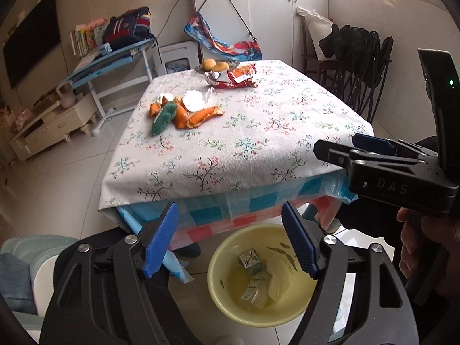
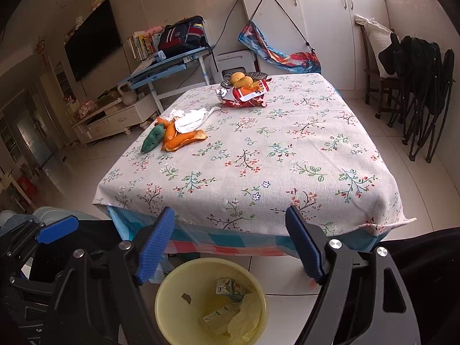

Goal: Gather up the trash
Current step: 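Move both tools back toward the orange peels and green cloth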

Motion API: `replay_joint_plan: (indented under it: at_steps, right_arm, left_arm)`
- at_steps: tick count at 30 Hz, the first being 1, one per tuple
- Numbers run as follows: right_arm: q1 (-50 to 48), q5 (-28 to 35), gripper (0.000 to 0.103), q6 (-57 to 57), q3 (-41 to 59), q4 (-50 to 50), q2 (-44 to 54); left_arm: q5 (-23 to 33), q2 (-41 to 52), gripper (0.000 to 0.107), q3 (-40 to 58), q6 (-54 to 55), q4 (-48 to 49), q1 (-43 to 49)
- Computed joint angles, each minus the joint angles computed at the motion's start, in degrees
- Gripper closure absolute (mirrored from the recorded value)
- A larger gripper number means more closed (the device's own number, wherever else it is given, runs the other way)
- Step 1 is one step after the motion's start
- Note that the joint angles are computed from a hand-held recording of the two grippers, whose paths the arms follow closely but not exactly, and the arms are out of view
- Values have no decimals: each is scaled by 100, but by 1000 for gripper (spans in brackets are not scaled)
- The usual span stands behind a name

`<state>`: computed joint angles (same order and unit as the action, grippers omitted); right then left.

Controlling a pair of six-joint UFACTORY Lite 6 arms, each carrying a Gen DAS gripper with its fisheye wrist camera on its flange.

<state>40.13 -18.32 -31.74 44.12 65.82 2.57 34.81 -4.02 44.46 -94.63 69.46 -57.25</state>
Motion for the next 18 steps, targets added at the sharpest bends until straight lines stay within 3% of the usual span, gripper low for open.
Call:
replay_joint_plan:
  at_steps: [8,18]
  right_arm:
    - [38,-81,24,23,-44,-79,-71]
    - [137,-211,22,-166,59,51,-11]
  left_arm:
    - [510,-170,27,55,-286,311,-219]
    - [458,-412,24,-108,-507,552,157]
